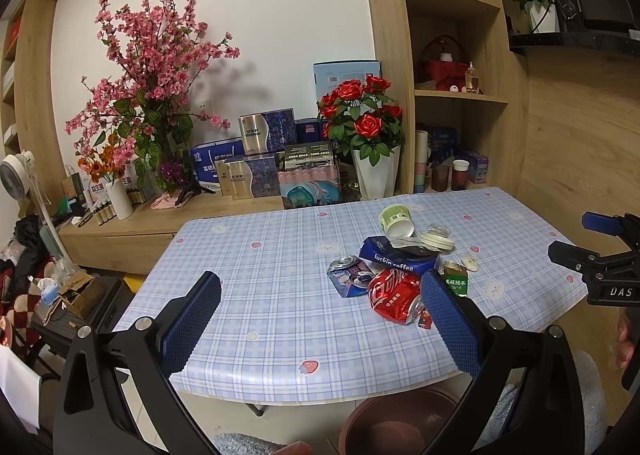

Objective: Collect trash

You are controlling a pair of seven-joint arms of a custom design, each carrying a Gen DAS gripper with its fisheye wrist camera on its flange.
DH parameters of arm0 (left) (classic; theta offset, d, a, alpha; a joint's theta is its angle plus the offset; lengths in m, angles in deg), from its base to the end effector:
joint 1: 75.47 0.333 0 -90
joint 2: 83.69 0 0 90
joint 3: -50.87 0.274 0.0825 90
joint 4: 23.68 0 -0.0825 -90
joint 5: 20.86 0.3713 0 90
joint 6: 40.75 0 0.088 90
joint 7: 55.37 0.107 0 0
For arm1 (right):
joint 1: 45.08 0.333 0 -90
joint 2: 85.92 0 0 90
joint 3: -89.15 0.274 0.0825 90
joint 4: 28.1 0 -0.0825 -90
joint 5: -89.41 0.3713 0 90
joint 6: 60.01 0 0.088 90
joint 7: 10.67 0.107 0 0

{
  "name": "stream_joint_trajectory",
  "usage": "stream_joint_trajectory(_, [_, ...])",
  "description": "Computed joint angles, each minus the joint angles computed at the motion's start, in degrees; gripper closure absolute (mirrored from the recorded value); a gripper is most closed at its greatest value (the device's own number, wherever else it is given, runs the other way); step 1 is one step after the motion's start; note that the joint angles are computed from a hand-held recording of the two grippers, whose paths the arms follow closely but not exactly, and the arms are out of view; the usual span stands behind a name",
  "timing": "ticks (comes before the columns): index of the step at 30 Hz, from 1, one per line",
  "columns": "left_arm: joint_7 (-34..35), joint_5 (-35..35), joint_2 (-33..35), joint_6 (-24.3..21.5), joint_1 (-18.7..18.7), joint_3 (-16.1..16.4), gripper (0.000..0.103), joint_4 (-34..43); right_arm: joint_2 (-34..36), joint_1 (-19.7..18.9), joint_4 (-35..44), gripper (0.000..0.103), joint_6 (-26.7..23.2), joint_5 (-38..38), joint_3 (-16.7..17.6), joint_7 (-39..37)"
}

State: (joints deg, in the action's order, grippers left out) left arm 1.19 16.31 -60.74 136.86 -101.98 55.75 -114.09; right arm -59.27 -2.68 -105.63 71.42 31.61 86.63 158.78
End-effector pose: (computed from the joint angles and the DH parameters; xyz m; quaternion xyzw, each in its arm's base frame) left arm 0.6132 -0.3083 0.4980 -0.4471 0.7157 -0.4200 0.3338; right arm 0.5501 0.4436 0.4857 -0.5679 0.6677 -0.3693 0.3087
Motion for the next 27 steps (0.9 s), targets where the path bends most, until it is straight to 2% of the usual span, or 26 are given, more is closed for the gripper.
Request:
stream_joint_trajectory(20, [0.71, -0.53, 0.22, -0.08, 0.03, -0.08, 0.005, 0.19, 0.33, 0.04, 0.7, 0.006, -0.19, 0.51, -0.03, -0.56])
stream_joint_trajectory(23, [3.88, -2.33, 0.63, -0.08, 2.06, -2.69, 0.005, 0.16, -0.02, 0.88, -0.37, 0.005, 0.22, -0.42, -1.04, 0.21])
stream_joint_trajectory(24, [5.61, -3.61, 0.8, 0.42, 3.21, -4.09, 0.005, -0.18, -0.74, -0.22, -2.94, 0.005, 0.83, -2.78, 0.17, 2.97])
stream_joint_trajectory(27, [9.22, -6.68, 1.98, 1.24, 4.45, -5.62, 0.005, -0.02, -1.75, -1.1, -6.04, 0.005, 5.29, -2.5, -0.39, 5.56])
